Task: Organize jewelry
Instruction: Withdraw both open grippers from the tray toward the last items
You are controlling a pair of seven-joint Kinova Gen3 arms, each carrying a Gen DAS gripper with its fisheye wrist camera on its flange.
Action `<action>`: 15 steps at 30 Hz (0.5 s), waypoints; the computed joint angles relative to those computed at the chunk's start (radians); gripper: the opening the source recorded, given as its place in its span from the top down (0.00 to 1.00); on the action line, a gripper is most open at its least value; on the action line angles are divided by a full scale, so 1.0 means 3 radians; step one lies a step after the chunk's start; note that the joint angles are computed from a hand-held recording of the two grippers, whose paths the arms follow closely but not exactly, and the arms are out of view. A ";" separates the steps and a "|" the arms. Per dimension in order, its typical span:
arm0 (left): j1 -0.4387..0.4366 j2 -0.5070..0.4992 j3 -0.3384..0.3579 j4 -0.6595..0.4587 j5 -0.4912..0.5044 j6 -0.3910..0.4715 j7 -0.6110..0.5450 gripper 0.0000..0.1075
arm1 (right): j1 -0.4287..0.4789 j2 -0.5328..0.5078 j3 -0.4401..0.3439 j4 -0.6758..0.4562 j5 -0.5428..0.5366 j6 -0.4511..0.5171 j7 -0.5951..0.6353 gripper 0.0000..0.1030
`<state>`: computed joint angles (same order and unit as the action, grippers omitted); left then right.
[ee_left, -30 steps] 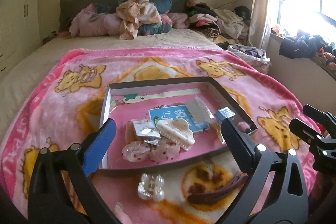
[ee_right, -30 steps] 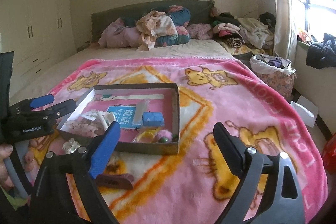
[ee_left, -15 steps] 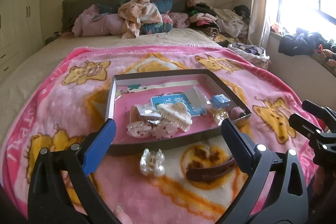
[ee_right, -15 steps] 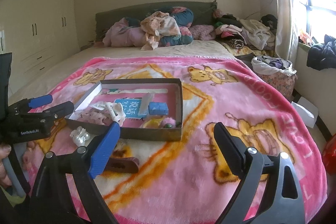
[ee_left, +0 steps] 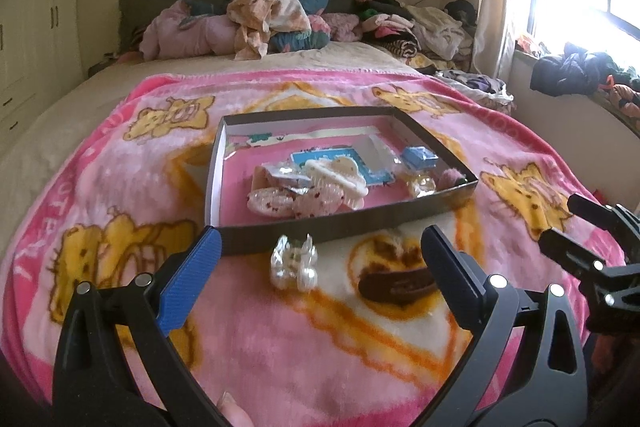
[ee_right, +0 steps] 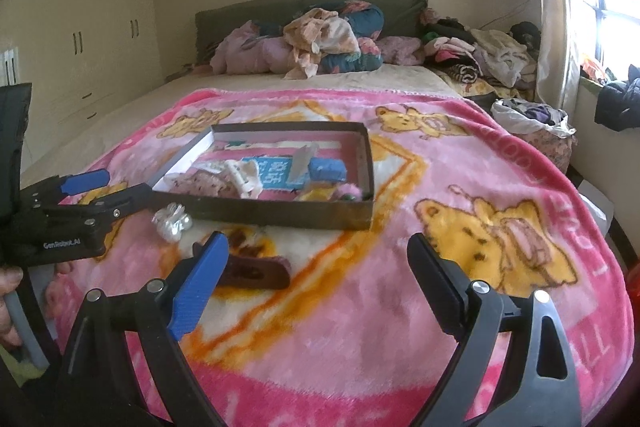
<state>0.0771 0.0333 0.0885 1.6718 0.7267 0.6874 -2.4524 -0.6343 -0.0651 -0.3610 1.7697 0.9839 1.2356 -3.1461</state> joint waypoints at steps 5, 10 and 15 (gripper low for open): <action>-0.0018 -0.0021 -0.0029 0.0034 -0.0049 -0.0002 0.0051 0.15 | -0.0040 0.0051 -0.0008 0.0011 -0.0016 -0.0074 0.0055 0.14; -0.0045 -0.0028 -0.0053 0.0073 -0.0093 -0.0027 0.0075 0.15 | -0.0081 0.0115 0.0036 0.0018 -0.0072 -0.0206 0.0160 0.14; -0.0044 0.0040 -0.0043 0.0074 -0.0273 -0.0065 0.0209 0.15 | -0.0081 0.0201 0.0129 0.0006 -0.0149 -0.0371 0.0312 0.14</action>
<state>0.0641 0.0451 0.0757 1.6939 0.6448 0.6678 -2.3896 -0.6586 -0.0049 -0.3223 1.7715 0.9393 1.1243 -3.0524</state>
